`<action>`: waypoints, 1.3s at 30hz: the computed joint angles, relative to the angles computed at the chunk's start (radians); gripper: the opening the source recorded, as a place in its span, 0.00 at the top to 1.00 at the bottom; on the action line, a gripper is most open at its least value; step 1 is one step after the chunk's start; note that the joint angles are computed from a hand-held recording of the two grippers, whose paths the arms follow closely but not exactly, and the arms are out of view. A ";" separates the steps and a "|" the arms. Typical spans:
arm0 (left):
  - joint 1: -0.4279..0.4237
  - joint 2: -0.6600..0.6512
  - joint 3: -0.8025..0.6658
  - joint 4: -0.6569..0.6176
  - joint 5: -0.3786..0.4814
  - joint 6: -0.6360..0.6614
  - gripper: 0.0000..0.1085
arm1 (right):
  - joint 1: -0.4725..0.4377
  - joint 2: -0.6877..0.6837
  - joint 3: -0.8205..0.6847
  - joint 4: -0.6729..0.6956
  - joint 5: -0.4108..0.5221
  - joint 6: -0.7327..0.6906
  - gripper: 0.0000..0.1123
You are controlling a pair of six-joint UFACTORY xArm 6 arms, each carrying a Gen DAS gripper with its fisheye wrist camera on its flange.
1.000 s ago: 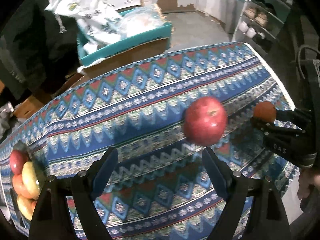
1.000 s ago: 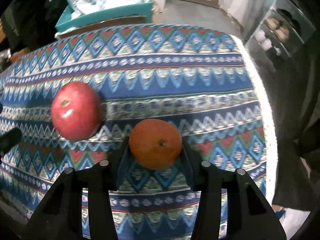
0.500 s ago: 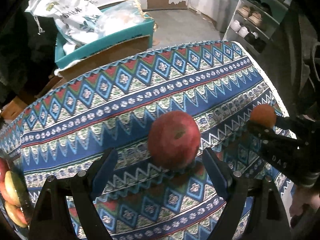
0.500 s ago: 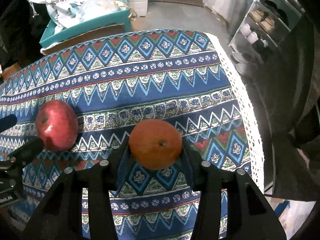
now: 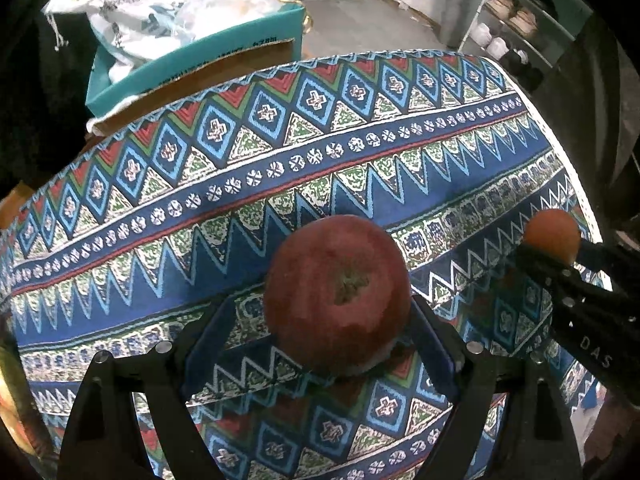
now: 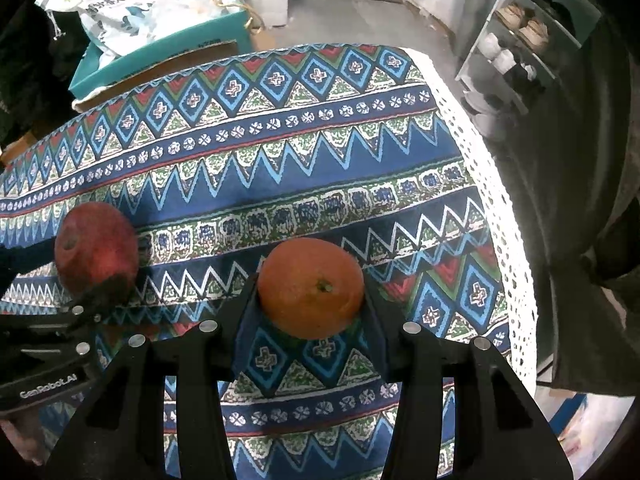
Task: Organize fruits
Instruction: 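Lift and carry the apple in the left tool and orange in the right tool toward the plate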
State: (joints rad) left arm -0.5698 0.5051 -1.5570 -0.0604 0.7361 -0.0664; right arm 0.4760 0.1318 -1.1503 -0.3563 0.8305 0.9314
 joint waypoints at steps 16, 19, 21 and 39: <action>0.002 -0.020 0.037 -0.040 -0.036 0.039 0.34 | 0.018 0.038 -0.050 -0.013 0.008 -0.007 0.58; 0.010 -0.044 0.061 -0.011 -0.050 0.032 0.34 | 0.026 0.037 -0.064 -0.033 0.023 0.001 0.58; 0.015 -0.056 0.068 -0.002 -0.056 0.041 0.34 | 0.032 0.038 -0.076 -0.044 0.034 0.002 0.58; 0.081 -0.234 0.177 0.024 -0.069 0.072 0.34 | 0.094 0.017 -0.167 -0.101 0.060 -0.004 0.58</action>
State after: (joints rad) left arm -0.4890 0.2707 -1.3800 -0.0359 0.6675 0.0052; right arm 0.5700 0.1491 -1.3168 -0.4574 0.8900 0.9272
